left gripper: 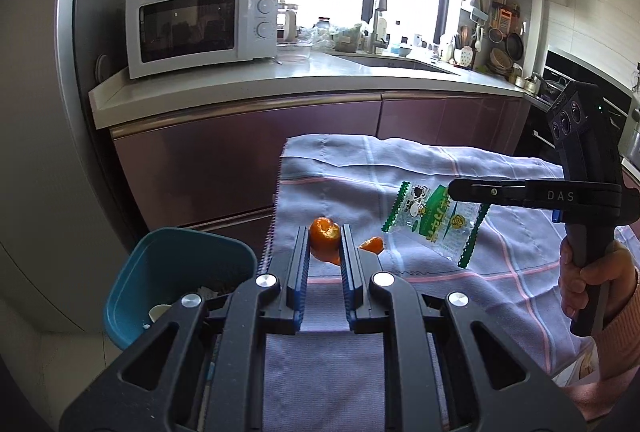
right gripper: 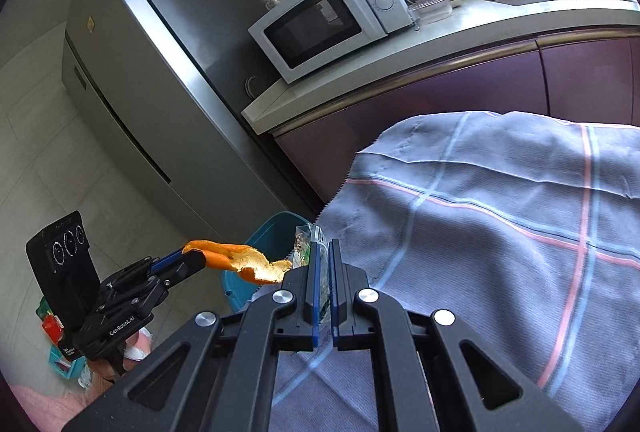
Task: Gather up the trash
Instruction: 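Lift the peel and clear wrapper and carry both over the teal bin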
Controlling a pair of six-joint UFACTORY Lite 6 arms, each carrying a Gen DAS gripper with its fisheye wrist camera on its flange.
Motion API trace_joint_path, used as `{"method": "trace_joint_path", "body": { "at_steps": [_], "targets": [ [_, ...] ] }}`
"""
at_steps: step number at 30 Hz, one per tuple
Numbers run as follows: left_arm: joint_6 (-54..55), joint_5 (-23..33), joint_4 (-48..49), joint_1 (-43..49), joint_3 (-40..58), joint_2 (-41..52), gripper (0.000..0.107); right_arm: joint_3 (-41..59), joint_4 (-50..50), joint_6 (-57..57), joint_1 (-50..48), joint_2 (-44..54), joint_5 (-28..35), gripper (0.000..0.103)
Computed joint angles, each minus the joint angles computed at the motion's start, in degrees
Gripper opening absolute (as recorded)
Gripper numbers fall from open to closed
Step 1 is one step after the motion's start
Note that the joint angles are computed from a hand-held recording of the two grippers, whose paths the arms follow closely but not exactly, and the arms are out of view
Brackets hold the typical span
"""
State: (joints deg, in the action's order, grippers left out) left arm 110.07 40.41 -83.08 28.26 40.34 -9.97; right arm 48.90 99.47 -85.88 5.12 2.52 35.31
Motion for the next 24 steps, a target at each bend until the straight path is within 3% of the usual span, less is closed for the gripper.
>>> {"method": "trace_joint_path", "body": {
  "at_steps": [12,24],
  "targets": [
    [2.60,1.66,-0.14,11.02,9.14,10.73,0.015,16.18,-3.21,6.47,10.72,11.98,-3.38,0.003],
    [3.99,-0.83,-1.45,13.69,16.48,20.83,0.015,31.89,-10.97,16.37,17.96,24.09,-6.38,0.003]
  ]
}}
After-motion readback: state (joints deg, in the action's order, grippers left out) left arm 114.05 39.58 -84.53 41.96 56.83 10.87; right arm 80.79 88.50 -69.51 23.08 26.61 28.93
